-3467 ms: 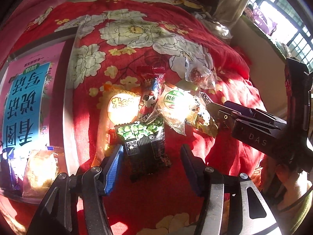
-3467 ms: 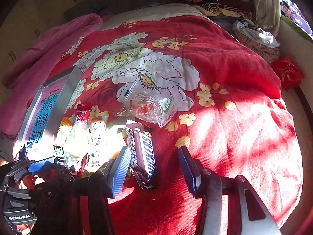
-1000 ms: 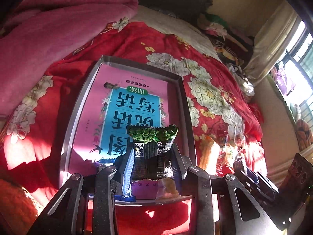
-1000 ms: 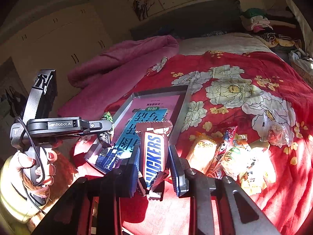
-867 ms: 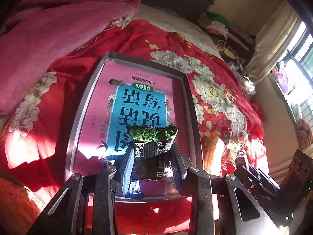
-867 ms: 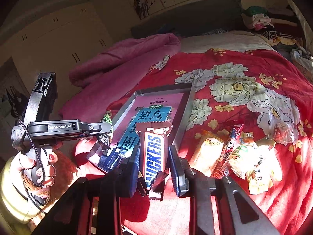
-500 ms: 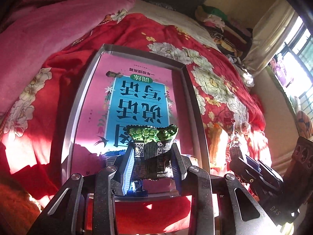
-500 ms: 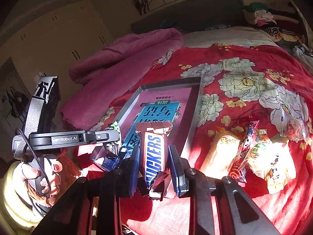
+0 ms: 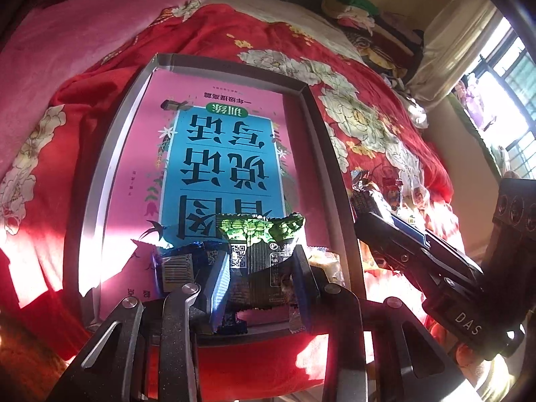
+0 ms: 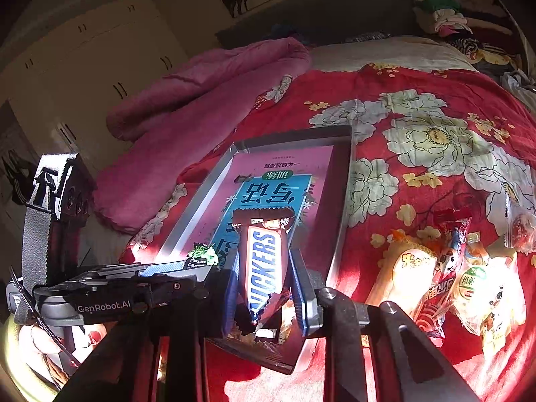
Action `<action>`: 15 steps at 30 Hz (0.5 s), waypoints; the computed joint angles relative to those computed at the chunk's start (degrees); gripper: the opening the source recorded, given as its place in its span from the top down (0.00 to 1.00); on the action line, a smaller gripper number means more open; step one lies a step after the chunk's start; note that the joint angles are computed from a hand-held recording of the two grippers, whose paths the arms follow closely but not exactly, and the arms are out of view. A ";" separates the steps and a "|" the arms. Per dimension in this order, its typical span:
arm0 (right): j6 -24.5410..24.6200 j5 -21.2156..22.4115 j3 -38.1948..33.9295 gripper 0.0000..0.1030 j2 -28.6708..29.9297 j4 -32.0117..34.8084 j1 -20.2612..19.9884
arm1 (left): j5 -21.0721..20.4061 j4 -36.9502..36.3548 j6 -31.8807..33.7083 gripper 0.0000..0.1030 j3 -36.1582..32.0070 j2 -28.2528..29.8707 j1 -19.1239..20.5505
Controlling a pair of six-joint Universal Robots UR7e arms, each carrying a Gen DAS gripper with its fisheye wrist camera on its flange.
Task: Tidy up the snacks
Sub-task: 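Carry the green packet and Snickers bar over the tray with both tools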
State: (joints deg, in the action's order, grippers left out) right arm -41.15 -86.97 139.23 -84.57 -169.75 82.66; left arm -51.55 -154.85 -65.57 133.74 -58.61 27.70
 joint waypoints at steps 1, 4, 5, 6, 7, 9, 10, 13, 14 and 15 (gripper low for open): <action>0.03 -0.30 -0.17 0.72 0.61 -0.34 0.18 | -0.08 -0.06 0.22 0.65 -0.03 0.07 0.12; 0.84 -0.78 -0.84 0.72 2.55 -0.68 0.22 | -0.54 0.28 0.57 0.65 -0.20 0.29 0.45; 1.27 -1.05 -1.10 0.72 3.19 -0.70 0.26 | -0.70 0.34 0.72 0.65 -0.28 0.40 0.57; 1.51 -1.42 -1.28 0.72 3.76 -0.86 0.33 | -0.84 0.39 0.89 0.65 -0.39 0.54 0.68; 1.56 -1.66 -1.45 0.72 4.24 -0.92 0.36 | -0.92 0.45 1.06 0.65 -0.50 0.67 0.75; 1.62 -2.47 -1.80 0.72 5.29 -1.55 0.58 | -1.01 0.49 1.49 0.65 -0.78 1.00 0.96; 1.50 -2.76 -2.05 0.72 5.78 -1.74 0.69 | -1.07 0.42 1.64 0.65 -0.83 1.11 1.02; 1.58 -3.08 -2.78 0.72 6.99 -1.72 0.59 | -1.38 0.16 1.79 0.65 -0.78 1.33 1.17; 1.96 -3.08 -3.08 0.72 7.32 -1.51 0.48 | -1.43 0.11 1.83 0.65 -0.80 1.40 1.24; 2.21 -3.25 -3.25 0.72 7.65 -1.62 0.48 | -1.52 0.04 1.92 0.65 -0.83 1.49 1.31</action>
State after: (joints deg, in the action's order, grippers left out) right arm -38.94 -90.23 135.99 -76.91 -171.37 83.13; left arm -53.07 -154.81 -63.65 132.90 -57.12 29.01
